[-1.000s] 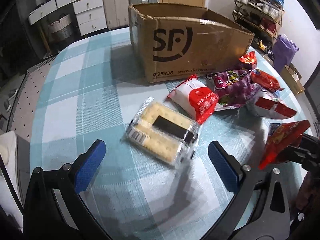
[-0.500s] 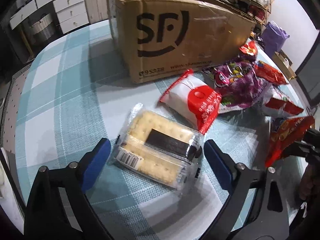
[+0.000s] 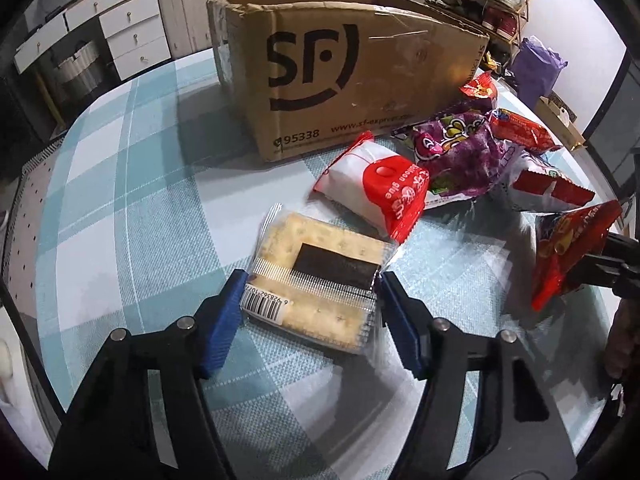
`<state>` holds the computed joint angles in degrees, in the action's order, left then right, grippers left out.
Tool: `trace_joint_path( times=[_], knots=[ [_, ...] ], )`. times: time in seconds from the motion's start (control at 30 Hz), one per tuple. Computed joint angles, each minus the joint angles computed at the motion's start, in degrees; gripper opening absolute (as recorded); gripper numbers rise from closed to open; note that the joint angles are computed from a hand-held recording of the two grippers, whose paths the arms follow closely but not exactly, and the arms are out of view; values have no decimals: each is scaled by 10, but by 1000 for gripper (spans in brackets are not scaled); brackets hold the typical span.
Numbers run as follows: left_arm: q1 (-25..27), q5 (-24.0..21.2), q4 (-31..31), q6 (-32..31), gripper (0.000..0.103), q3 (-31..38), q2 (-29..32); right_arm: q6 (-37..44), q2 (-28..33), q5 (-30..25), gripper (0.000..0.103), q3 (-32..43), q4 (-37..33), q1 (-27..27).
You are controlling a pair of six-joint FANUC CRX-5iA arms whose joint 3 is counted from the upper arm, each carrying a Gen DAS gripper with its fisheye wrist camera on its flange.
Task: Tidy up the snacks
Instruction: 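Grasp the cracker pack with the left gripper while the right gripper holds the red bag, then carry the cracker pack and red chip bag toward the cardboard box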
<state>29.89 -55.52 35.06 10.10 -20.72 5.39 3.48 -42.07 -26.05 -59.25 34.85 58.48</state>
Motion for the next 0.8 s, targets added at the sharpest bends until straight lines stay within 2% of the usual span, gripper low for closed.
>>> trace_joint_path(
  times=[0.33, 0.8],
  knots=[
    [32, -14, 18, -11, 64, -31, -46, -6, -11, -4, 48, 1, 15, 3],
    [63, -82, 52, -27, 64, -48, -118, 1, -8, -5, 48, 21, 38, 5]
  ],
)
